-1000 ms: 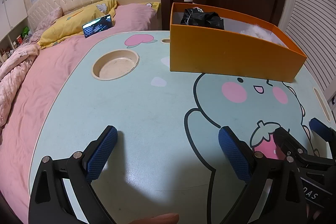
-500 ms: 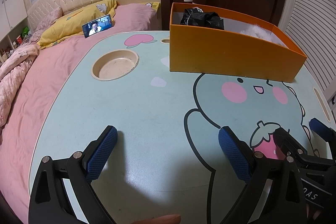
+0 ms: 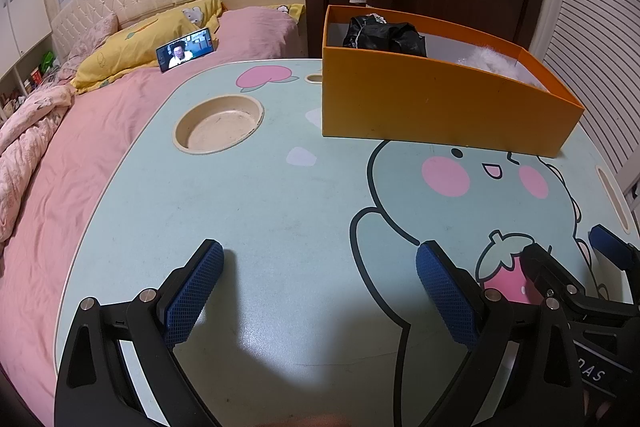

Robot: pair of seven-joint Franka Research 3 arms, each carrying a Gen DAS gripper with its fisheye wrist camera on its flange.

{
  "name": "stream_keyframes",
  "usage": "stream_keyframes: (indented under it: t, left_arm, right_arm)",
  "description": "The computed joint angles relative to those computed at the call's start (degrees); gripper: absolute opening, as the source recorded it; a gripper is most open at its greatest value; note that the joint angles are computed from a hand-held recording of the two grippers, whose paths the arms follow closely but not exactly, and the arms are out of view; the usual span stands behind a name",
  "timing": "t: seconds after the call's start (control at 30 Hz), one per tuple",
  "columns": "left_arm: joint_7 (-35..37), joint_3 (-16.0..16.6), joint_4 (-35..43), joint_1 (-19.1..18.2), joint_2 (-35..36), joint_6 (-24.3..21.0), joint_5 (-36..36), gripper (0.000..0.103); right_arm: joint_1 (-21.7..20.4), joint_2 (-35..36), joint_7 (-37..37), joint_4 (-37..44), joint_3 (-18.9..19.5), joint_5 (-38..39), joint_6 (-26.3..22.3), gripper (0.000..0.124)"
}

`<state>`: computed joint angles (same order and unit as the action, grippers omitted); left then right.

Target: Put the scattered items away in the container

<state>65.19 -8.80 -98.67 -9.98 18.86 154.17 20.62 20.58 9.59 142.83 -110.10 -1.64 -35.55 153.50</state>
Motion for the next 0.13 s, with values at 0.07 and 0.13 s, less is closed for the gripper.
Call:
stream_keyframes:
  t: [0.07, 0.13]
  left_arm:
    - [0.51, -0.20, -0.05, 0.15, 0.05, 0.21, -0.27, 0.097]
    - [0.67, -0.21, 0.12, 0.09, 0.24, 0.29, -0.34, 0.097]
  right_arm:
    - [0.02, 0.00, 0.03, 0.00, 0.00, 0.00, -0.02, 0.103]
    - [0.05, -0.02, 0.13, -0.02, -0.01, -0.09, -0.05, 0.103]
